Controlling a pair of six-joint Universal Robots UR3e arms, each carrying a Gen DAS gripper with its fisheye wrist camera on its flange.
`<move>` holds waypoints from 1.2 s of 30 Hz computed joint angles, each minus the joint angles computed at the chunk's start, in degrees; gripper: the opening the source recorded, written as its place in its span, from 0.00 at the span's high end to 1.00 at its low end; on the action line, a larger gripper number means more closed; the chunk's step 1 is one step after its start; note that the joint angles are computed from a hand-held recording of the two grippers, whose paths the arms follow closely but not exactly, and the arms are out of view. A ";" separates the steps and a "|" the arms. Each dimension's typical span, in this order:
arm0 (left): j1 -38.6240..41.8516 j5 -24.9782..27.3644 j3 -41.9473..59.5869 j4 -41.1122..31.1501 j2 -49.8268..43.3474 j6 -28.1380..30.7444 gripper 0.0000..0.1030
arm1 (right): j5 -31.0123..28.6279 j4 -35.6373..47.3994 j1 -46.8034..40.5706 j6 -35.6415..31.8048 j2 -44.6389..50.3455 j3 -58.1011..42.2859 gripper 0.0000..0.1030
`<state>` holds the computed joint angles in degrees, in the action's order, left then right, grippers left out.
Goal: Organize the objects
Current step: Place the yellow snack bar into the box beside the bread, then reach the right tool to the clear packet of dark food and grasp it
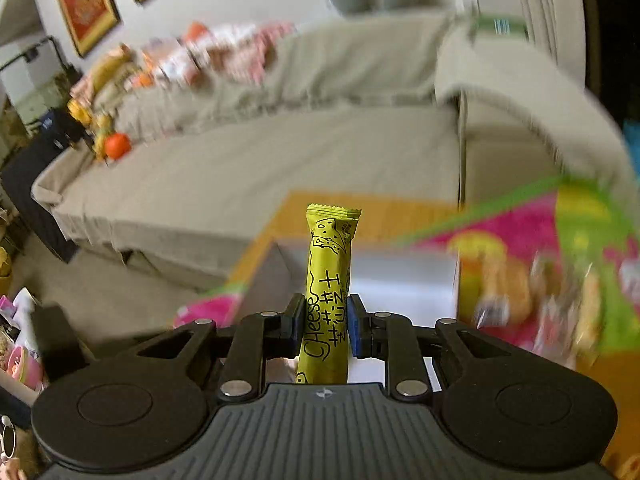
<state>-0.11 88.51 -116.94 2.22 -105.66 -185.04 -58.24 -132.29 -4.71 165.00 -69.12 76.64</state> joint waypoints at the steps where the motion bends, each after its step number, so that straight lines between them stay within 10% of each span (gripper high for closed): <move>1: 0.02 -0.05 0.06 -0.02 -0.02 -0.06 0.89 | -0.54 0.09 0.32 0.02 1.02 0.17 0.79; 11: -0.25 0.37 0.55 -0.31 -0.28 0.14 0.88 | 0.14 -5.87 -4.30 -2.65 -7.03 11.56 0.71; 18: -1.55 2.23 1.20 0.49 -1.44 -0.29 0.89 | 14.05 4.04 -22.80 -6.01 -33.85 24.31 0.71; 23: -1.42 2.06 1.38 0.16 -1.84 -1.32 0.89 | 28.42 18.97 -41.85 -8.80 -45.43 16.31 0.67; 29: -1.29 2.00 1.25 -0.13 -1.59 -0.57 0.89 | 37.74 21.23 -50.21 0.64 -36.83 -5.38 0.64; 33: -1.35 2.01 1.18 -0.25 -1.49 -0.98 0.89 | 31.28 12.71 -42.96 8.95 -25.39 -17.66 0.44; 36: -1.18 1.66 1.00 -0.53 -1.24 -1.24 0.89 | 21.43 12.73 -33.38 3.34 -20.79 -18.52 0.44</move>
<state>-1.29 90.17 -115.95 1.69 -106.90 -186.29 -36.81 -119.56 -38.09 168.34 -89.91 58.12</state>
